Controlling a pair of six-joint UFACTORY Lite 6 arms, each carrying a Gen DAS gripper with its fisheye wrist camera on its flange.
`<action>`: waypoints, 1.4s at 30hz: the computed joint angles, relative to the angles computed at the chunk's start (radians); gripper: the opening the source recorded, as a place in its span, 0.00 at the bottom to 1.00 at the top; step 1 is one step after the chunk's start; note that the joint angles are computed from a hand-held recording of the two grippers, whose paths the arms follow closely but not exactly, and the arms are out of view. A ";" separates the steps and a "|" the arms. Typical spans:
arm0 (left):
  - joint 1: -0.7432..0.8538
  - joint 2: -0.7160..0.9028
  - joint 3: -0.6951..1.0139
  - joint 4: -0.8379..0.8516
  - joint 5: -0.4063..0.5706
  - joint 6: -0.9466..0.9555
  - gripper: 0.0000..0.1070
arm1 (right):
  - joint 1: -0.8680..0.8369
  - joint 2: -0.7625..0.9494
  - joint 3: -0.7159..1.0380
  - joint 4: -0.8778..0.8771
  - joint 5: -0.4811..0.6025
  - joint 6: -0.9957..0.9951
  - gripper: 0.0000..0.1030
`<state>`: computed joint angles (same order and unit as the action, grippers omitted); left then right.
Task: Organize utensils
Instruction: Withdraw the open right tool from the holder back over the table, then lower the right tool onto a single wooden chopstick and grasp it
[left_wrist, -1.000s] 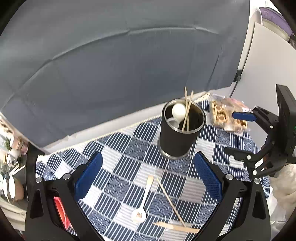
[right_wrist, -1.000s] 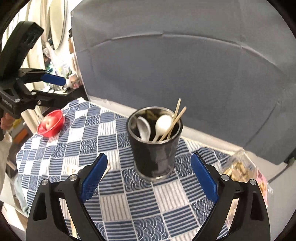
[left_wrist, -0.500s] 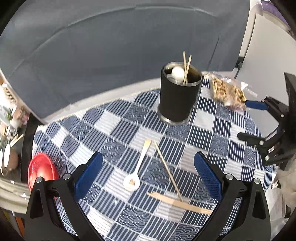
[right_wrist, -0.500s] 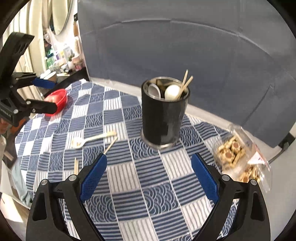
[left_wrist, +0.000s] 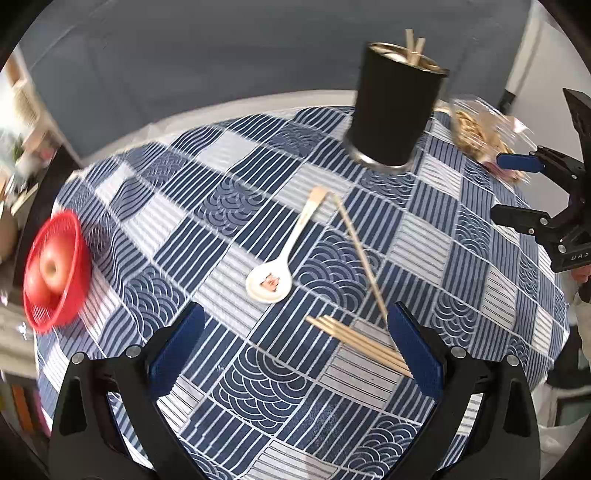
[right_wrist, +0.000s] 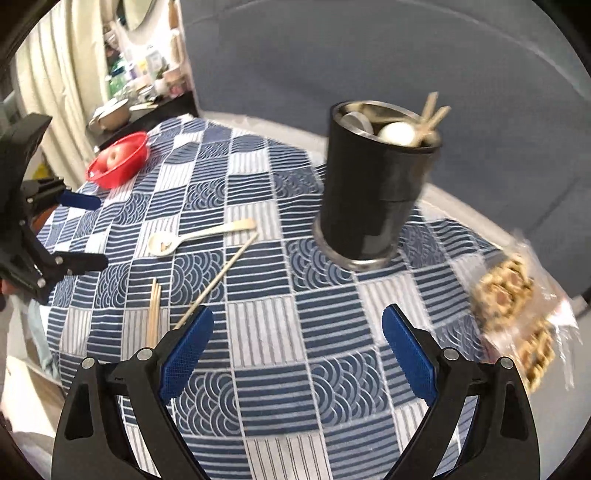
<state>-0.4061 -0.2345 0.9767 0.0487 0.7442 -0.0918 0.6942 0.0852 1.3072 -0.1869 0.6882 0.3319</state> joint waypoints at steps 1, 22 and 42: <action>0.007 -0.003 -0.017 -0.007 -0.008 -0.006 0.91 | -0.003 0.029 0.018 0.014 -0.004 -0.019 0.86; -0.195 -0.119 -0.316 0.220 -0.050 -0.743 0.91 | 0.033 0.632 0.557 0.167 0.187 -0.214 0.86; -0.460 0.026 -0.315 0.382 0.051 -1.311 0.92 | 0.081 0.681 0.549 0.074 0.138 0.027 0.93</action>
